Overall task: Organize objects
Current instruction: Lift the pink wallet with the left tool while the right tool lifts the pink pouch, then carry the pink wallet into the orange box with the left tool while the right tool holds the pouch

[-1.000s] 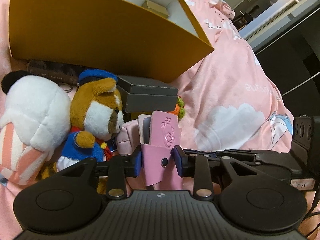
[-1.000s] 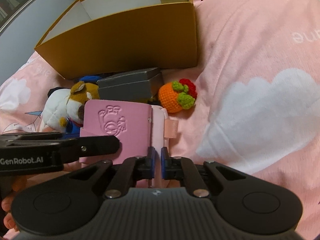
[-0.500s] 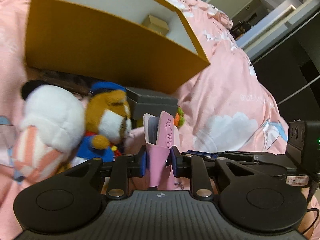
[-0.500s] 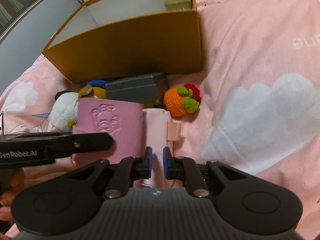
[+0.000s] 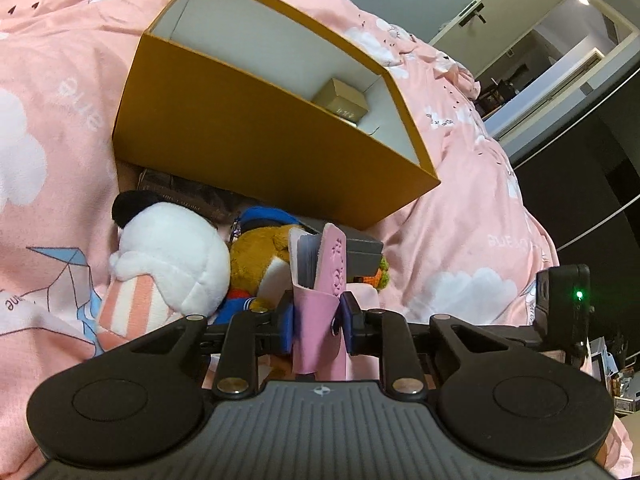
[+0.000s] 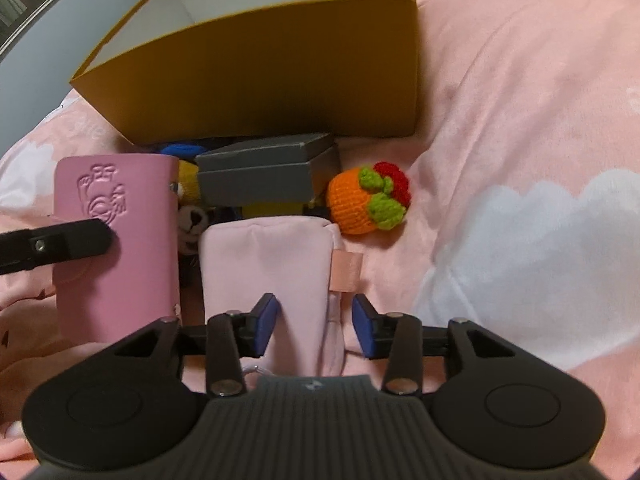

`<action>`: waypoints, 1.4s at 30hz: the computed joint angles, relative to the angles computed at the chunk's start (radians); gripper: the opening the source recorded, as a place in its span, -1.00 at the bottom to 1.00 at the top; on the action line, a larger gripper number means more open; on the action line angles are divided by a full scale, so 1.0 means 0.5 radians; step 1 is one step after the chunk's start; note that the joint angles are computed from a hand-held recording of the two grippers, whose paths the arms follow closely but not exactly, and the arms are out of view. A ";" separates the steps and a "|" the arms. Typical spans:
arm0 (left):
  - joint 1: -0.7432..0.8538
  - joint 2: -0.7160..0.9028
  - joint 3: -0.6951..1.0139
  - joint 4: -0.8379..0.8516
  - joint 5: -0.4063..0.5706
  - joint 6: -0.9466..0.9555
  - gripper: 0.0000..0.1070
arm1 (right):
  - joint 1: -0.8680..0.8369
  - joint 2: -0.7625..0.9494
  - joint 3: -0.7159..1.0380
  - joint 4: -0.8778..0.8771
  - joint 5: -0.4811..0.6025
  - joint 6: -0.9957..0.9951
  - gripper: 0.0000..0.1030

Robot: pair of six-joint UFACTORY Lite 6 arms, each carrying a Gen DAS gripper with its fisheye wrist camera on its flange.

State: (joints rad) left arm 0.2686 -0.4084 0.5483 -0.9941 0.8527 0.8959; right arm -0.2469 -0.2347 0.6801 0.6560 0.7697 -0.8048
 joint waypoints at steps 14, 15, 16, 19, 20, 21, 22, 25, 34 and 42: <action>0.109 0.002 0.029 -0.063 0.134 0.062 -0.52 | -0.166 -0.237 -0.058 0.068 0.191 -0.093 -0.67; 0.127 -0.007 0.041 -0.063 0.160 0.061 -0.52 | -0.183 -0.289 -0.054 0.048 0.222 -0.081 -0.67; 0.138 -0.013 0.054 -0.068 0.181 0.063 -0.52 | -0.212 -0.334 -0.041 0.032 0.265 -0.075 -0.67; 0.177 -0.020 0.124 -0.079 0.258 0.054 -0.52 | -0.329 -0.393 0.048 0.058 0.406 -0.111 -0.68; 0.182 -0.019 0.155 -0.079 0.280 0.043 -0.52 | -0.355 -0.400 0.107 0.062 0.443 -0.107 -0.68; 0.189 -0.013 0.204 -0.079 0.307 0.028 -0.52 | -0.398 -0.422 0.153 0.067 0.486 -0.121 -0.68; 0.197 -0.005 0.248 -0.079 0.331 0.014 -0.52 | -0.450 -0.438 0.195 0.076 0.528 -0.149 -0.68; 0.180 0.048 0.434 -0.085 0.369 -0.043 -0.53 | -0.539 -0.434 0.335 0.155 0.582 -0.209 -0.68; -0.152 0.617 1.288 -0.054 0.091 -0.199 -0.53 | -0.405 0.007 1.033 0.428 0.401 -0.150 -0.68; -0.460 1.632 2.261 0.298 -0.099 -0.587 -0.53 | -0.072 0.630 1.636 0.279 -0.020 0.107 -0.68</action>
State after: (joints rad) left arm 0.0388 0.4076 1.6786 -0.8450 0.8030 0.6022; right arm -0.2827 0.0805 1.4981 0.7953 0.7595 -0.7511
